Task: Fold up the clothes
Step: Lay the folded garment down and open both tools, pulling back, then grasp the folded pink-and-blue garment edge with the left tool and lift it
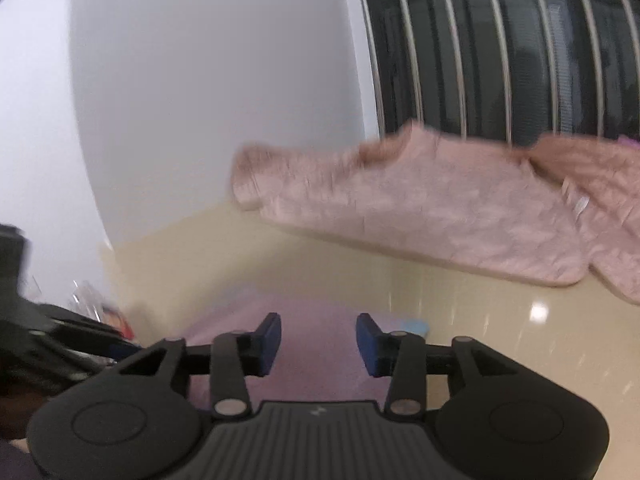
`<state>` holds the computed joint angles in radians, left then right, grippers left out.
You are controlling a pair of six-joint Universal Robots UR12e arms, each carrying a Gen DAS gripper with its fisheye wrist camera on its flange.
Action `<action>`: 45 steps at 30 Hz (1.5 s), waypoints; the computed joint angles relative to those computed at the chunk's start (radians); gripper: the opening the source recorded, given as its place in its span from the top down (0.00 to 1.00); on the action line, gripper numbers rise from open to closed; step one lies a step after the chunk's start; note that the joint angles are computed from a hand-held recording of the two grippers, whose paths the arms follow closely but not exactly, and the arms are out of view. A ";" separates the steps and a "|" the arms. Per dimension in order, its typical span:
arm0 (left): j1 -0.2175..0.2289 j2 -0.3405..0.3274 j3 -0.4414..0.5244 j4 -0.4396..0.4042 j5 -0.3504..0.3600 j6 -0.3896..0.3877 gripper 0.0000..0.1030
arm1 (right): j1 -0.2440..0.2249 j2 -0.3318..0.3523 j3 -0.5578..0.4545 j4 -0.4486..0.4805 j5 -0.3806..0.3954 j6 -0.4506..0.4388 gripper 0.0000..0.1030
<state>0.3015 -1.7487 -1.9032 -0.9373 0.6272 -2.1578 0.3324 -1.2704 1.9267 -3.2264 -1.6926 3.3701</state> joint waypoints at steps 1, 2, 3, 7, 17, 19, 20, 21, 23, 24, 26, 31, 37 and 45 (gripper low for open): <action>0.007 -0.001 0.011 -0.035 -0.014 0.037 0.58 | 0.004 0.005 -0.006 0.020 -0.012 -0.002 0.60; 0.016 -0.002 0.021 -0.070 -0.031 0.073 0.54 | 0.008 0.009 -0.008 0.032 -0.025 -0.005 0.59; 0.026 -0.004 0.028 -0.089 -0.064 0.089 0.47 | 0.012 0.010 -0.004 0.027 -0.043 -0.004 0.57; 0.032 -0.012 0.025 0.005 -0.165 -0.013 0.38 | 0.014 0.006 0.021 -0.006 -0.047 0.063 0.54; -0.065 0.005 -0.027 0.212 0.142 -0.005 0.35 | 0.047 -0.010 0.039 -0.009 -0.133 0.072 0.49; -0.064 0.004 -0.028 0.211 0.146 0.006 0.33 | 0.046 -0.017 0.040 -0.014 -0.137 0.067 0.47; -0.064 0.003 -0.026 0.207 0.149 0.014 0.32 | 0.047 -0.019 0.042 -0.033 -0.138 0.066 0.44; -0.064 0.002 -0.024 0.203 0.151 0.020 0.32 | 0.045 -0.018 0.042 -0.058 -0.137 0.067 0.41; -0.066 -0.001 -0.014 0.189 0.153 0.023 0.31 | 0.037 -0.012 0.036 -0.075 -0.132 0.078 0.32; -0.066 0.000 -0.013 0.184 0.155 0.030 0.31 | 0.033 -0.009 0.029 -0.061 -0.125 0.086 0.32; -0.064 0.004 -0.015 0.179 0.158 0.043 0.29 | 0.026 -0.003 0.015 -0.020 -0.112 0.105 0.32; -0.073 0.015 -0.034 0.204 0.180 0.099 0.18 | 0.032 0.005 0.023 -0.006 -0.108 0.142 0.31; -0.066 0.016 -0.039 0.296 0.178 0.021 0.18 | 0.043 -0.003 0.055 -0.076 -0.142 0.191 0.30; -0.080 0.016 -0.040 0.254 0.196 0.115 0.18 | 0.041 0.005 0.052 -0.069 -0.117 0.191 0.29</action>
